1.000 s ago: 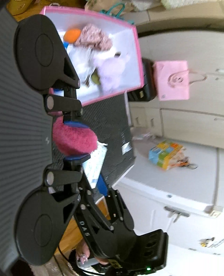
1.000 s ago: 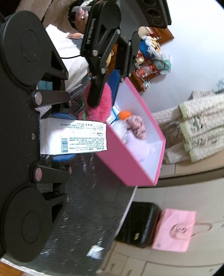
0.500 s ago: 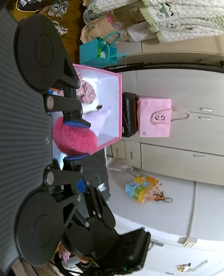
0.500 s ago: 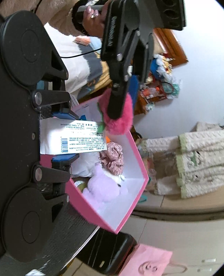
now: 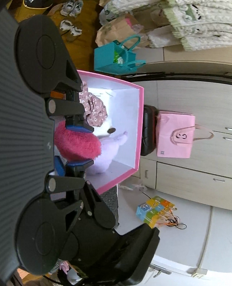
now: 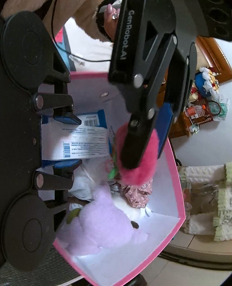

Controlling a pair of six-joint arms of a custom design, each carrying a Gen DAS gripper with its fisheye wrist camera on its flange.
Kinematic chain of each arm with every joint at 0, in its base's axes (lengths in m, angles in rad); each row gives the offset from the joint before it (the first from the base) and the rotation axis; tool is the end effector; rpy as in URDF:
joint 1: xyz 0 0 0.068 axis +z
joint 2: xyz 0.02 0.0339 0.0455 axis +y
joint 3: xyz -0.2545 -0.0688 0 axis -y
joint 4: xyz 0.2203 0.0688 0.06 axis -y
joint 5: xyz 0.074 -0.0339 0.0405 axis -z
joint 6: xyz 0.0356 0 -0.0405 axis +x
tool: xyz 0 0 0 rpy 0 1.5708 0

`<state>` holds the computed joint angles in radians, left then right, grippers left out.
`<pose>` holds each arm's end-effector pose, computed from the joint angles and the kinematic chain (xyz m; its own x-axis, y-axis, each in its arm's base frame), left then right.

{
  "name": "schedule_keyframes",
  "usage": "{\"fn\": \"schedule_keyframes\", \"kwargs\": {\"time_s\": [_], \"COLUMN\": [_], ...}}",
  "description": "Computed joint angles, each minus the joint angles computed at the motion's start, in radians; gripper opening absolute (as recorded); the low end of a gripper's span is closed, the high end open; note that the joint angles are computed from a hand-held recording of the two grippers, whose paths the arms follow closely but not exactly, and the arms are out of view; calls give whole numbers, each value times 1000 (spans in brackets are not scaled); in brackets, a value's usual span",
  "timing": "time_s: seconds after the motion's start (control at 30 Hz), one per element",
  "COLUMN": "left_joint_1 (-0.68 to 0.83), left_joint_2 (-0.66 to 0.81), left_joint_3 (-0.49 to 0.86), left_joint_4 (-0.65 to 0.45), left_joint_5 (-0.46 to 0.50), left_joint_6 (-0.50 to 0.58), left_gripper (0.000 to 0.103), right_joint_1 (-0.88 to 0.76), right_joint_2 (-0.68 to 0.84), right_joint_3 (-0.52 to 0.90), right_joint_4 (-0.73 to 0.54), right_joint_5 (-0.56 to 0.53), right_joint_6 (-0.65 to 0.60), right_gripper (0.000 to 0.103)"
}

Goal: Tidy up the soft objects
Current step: 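Lower the pom-pom and tissue pack into the pink box and open both grippers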

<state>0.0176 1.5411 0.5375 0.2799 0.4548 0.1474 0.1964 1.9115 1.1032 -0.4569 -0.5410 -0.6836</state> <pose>0.2611 -0.0110 0.1441 -0.6089 0.1212 -0.7840 0.4072 0.8959 -0.1777 0.3221 0.0828 0.1358 -0.5235 -0.6562 -0.5435 -0.8383 0.5108 0.1908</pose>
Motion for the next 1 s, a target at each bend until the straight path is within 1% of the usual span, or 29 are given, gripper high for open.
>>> {"fn": "schedule_keyframes", "kwargs": {"time_s": [0.07,0.17,0.33,0.4,0.43,0.5,0.57,0.67,0.83,0.9,0.97,1.0], "left_joint_1": [-5,-7,-7,-15,-18,-20,-17,-8,-29,-40,-52,-54], "left_joint_2": [22,43,52,49,43,17,-24,-99,-268,-332,-403,-431], "left_joint_3": [0,3,9,14,13,3,-8,-29,-88,-105,-127,-133], "left_joint_4": [27,62,72,67,64,54,23,-45,-135,-172,-211,-228], "left_joint_5": [-18,-33,-20,-29,-32,-32,-25,-19,-79,-100,-115,-120], "left_joint_6": [-3,-21,-35,-47,-54,-64,-66,-65,-59,-58,-62,-67], "left_gripper": [30,33,35,38,41,42,48,53,63,67,79,83], "right_joint_1": [2,-6,-64,-86,-97,-114,-137,-148,-168,-179,-182,-182], "right_joint_2": [-16,-92,-240,-299,-325,-379,-435,-491,-571,-611,-653,-677], "right_joint_3": [-25,-109,-234,-276,-298,-336,-372,-409,-464,-490,-516,-526], "right_joint_4": [35,110,160,172,181,190,194,206,205,206,209,201], "right_joint_5": [12,24,-6,-13,-15,-19,-23,-8,27,41,59,74], "right_joint_6": [3,0,12,20,26,42,55,83,123,139,156,166], "right_gripper": [50,61,64,65,65,66,67,68,69,72,74,78]}}
